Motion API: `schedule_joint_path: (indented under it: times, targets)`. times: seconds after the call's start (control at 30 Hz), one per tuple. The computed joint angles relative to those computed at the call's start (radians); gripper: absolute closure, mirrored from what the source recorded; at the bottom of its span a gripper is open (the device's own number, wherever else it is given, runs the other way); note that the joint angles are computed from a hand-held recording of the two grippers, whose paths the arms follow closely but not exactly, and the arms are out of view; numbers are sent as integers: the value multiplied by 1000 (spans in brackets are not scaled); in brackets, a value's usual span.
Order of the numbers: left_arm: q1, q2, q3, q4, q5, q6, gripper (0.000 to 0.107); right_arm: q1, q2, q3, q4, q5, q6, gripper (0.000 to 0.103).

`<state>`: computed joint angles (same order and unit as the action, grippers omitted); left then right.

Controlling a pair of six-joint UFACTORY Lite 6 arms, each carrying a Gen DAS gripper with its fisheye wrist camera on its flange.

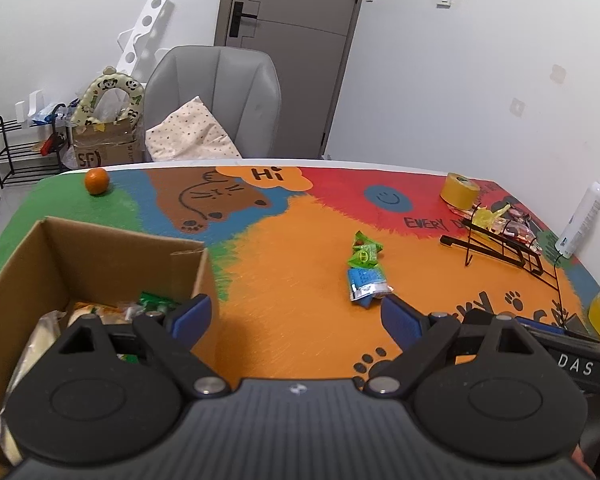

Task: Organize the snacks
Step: 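Move both open tools back over the blue and green packets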

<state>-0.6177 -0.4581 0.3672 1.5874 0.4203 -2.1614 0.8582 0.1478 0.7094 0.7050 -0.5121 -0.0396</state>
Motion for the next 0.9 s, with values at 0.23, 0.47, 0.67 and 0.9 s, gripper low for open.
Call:
schedule_joint_path:
  times: [0.23, 0.47, 0.67, 0.9]
  targets:
    - [-18, 175, 94, 141, 5, -153, 16, -76, 22, -11, -147, 3, 128, 22]
    - [-25, 355, 211, 266, 3, -277, 16, -161, 57, -9, -305, 4, 259, 29]
    - [-12, 503, 306, 350, -4, -368, 17, -228, 109, 16, -441, 4, 371, 30]
    - [12, 641, 406, 432, -22, -450, 17, -282, 178, 70, -551, 13, 451, 31]
